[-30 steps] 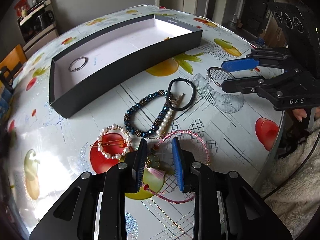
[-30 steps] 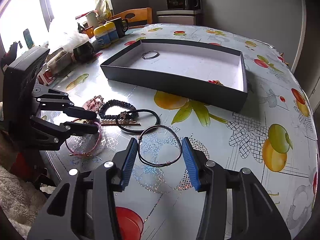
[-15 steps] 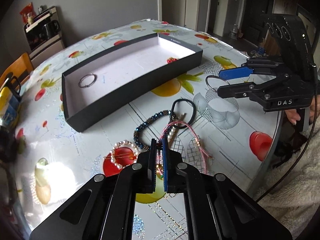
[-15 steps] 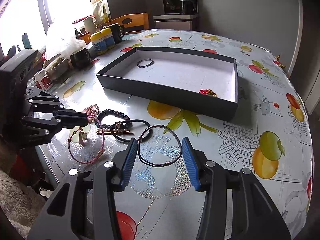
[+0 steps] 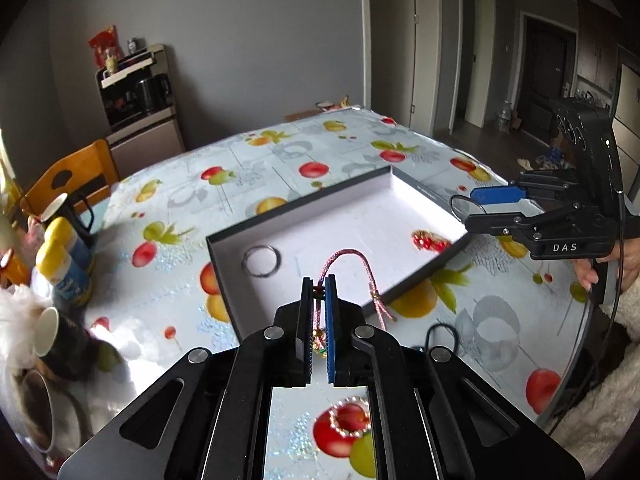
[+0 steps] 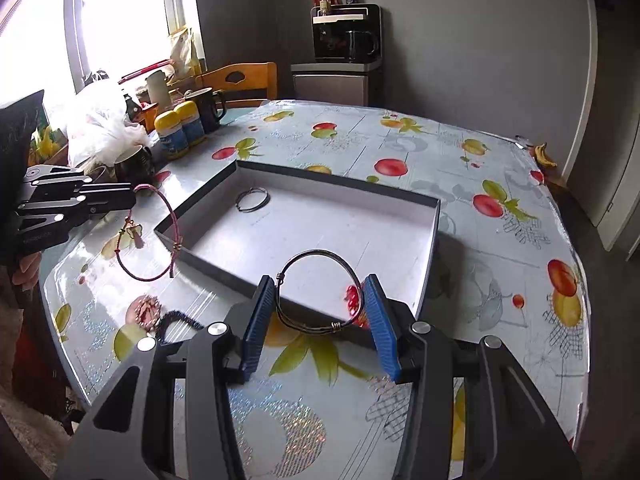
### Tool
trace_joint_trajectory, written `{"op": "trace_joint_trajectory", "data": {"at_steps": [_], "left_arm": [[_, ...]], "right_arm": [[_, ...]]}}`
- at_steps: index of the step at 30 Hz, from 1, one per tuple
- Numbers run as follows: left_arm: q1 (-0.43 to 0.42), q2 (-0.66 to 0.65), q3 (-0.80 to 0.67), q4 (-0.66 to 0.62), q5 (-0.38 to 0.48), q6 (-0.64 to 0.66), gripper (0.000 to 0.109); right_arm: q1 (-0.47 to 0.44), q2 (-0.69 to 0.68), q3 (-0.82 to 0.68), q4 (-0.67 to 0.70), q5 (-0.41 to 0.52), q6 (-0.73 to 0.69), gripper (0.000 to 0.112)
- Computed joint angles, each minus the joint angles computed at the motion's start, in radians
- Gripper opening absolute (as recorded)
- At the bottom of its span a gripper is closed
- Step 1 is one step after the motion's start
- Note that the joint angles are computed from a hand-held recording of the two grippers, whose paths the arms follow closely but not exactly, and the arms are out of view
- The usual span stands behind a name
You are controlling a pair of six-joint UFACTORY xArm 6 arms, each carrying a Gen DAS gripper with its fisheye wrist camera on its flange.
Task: Organize jewelry
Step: 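Carry the pink bracelet and silver hoop into the black box and release both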
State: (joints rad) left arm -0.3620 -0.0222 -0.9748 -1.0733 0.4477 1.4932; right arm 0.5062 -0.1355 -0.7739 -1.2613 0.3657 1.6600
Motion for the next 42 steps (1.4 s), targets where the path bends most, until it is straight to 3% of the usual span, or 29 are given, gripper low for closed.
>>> {"op": "trace_joint_trajectory", "data": {"at_steps": [4,7,11,20,30,33,36,40,42], "left_arm": [[-0.021,0.096,-0.102,-0.011,-0.069,-0.072,0.005],[-0.03,0.184,-0.167,0.045,-0.101,-0.191,0.005],[-0.036,0.273,-0.214,0.146,-0.118,-0.33,0.005],[-0.032,0.367,-0.239,0.403,-0.153,-0.579,0.005],[-0.026,0.396,-0.239,0.52,-0.155,-0.684,0.006],[-0.028,0.387,-0.234,0.477,-0.147,-0.651,0.014],[-0.038,0.372,-0.213,0.452,-0.192,-0.625,0.035],[-0.037,0.355,-0.209,0.372,-0.18,-0.562,0.043],[-0.037,0.338,-0.194,0.35,-0.193,-0.548,0.058]], "right_arm": [[-0.066,0.067,-0.063,0.025,-0.021,-0.032,0.046],[-0.103,0.136,-0.122,0.036,-0.009,-0.031,0.046],[-0.156,0.227,-0.184,0.092,-0.06,-0.043,0.046],[-0.17,0.389,-0.317,0.355,-0.009,-0.287,0.046],[-0.157,0.443,-0.388,0.521,0.085,-0.426,0.046],[-0.161,0.45,-0.39,0.537,0.075,-0.436,0.047],[-0.165,0.442,-0.377,0.536,0.044,-0.434,0.049],[-0.171,0.405,-0.339,0.47,-0.002,-0.367,0.059],[-0.172,0.364,-0.307,0.388,-0.014,-0.281,0.071]]}}
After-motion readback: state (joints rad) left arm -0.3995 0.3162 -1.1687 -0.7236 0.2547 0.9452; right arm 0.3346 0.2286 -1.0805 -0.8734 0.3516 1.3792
